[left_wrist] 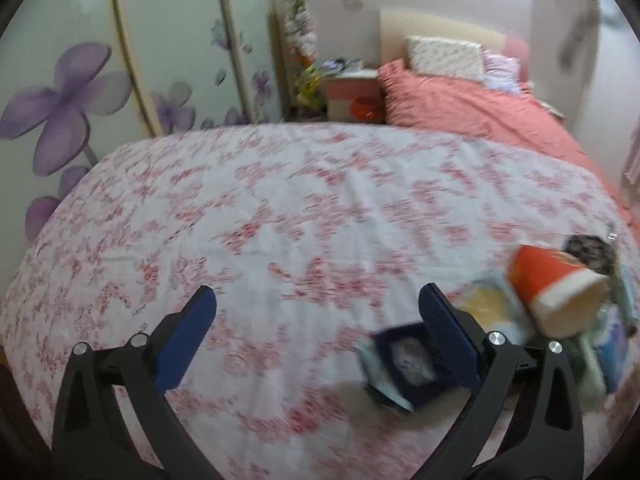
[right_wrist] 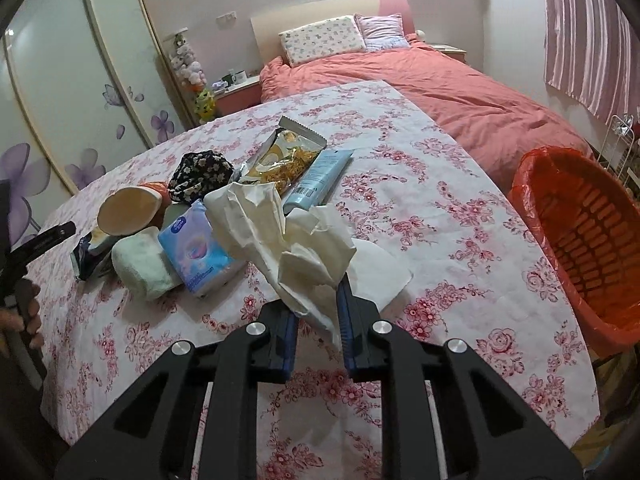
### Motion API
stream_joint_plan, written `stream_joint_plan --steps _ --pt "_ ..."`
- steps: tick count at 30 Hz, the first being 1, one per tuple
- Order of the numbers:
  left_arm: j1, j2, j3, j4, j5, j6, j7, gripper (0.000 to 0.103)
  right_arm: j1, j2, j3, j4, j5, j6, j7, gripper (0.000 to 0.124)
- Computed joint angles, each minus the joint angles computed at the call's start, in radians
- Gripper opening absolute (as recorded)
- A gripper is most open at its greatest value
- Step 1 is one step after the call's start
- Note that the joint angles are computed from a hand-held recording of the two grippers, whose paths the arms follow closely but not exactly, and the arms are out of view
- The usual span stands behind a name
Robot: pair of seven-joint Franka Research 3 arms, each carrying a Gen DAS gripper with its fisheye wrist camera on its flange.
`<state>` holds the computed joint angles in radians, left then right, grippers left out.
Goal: Collect trash
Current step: 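Grasp the white tissues with the right gripper while the left grasps the blue snack bag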
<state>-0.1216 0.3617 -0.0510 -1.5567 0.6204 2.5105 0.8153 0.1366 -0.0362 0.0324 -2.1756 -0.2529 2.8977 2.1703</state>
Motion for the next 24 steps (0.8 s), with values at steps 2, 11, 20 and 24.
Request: stream_joint_plan --steps 2,11,20,24 --pt "0.007 0.017 0.003 0.02 -0.016 -0.034 0.004 0.099 0.001 -0.001 -0.002 0.0 0.015 -0.003 -0.016 0.018" --pt "0.095 -0.085 -0.073 -0.177 -0.263 0.099 0.201 0.093 0.012 0.004 -0.002 -0.002 0.081 0.005 -0.091 0.018" --pt "0.102 -0.142 -0.102 -0.269 -0.366 0.28 0.332 0.093 0.014 -0.005 -0.001 -0.015 0.108 0.003 -0.12 0.018" --pt "0.114 -0.131 -0.144 -0.272 -0.465 0.296 0.478 0.093 0.01 -0.01 0.002 -0.019 0.108 0.0 -0.122 0.019"
